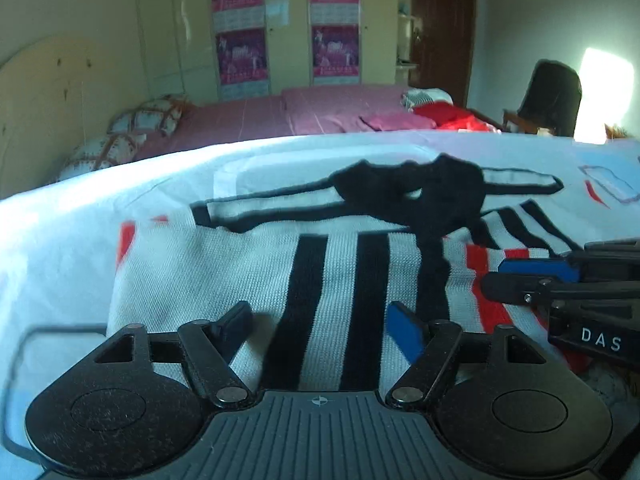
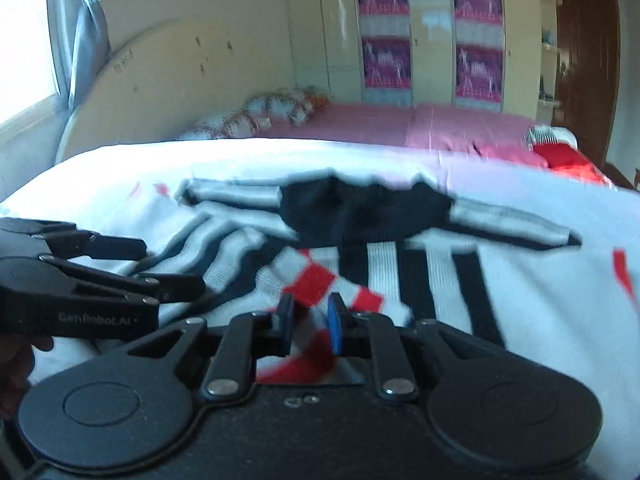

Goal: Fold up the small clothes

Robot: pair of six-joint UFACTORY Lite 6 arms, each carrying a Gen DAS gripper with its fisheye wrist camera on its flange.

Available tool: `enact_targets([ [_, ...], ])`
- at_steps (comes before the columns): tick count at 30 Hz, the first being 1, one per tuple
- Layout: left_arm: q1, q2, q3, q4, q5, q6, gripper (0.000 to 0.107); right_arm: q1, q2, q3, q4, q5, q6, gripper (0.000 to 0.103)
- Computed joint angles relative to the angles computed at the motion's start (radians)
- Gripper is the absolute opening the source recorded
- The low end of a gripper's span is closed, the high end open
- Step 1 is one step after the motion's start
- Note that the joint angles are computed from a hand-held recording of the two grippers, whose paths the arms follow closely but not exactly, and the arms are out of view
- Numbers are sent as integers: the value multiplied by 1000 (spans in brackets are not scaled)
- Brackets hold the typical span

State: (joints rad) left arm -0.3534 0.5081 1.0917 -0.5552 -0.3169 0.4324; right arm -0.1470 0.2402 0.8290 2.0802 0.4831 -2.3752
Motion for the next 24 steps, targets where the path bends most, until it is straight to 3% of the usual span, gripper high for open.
enact_targets([
  [6,-37,-89,-93,-185,-41,139,84,-34,-45,-17,-119,7,90,20],
  [9,-50,-199,-228,-182,-92,115,84,-134,-127,-72,-206,79,161,23],
  [13,-8,-251,-327,-65,-91,-21,84,-175,-110,-47,-349,27,229,21],
  [15,-6,-260,-321,-98,-77,8,84,-207,-148,-66,-388,44,257,22],
  [20,-15,-449,-486,-77,-109,-52,84,-448,-323,-163,-560,222,344,36],
  [24,18,-731,-735,-69,-58,-60,84,-731,-390,-176,-828,416,485,37],
])
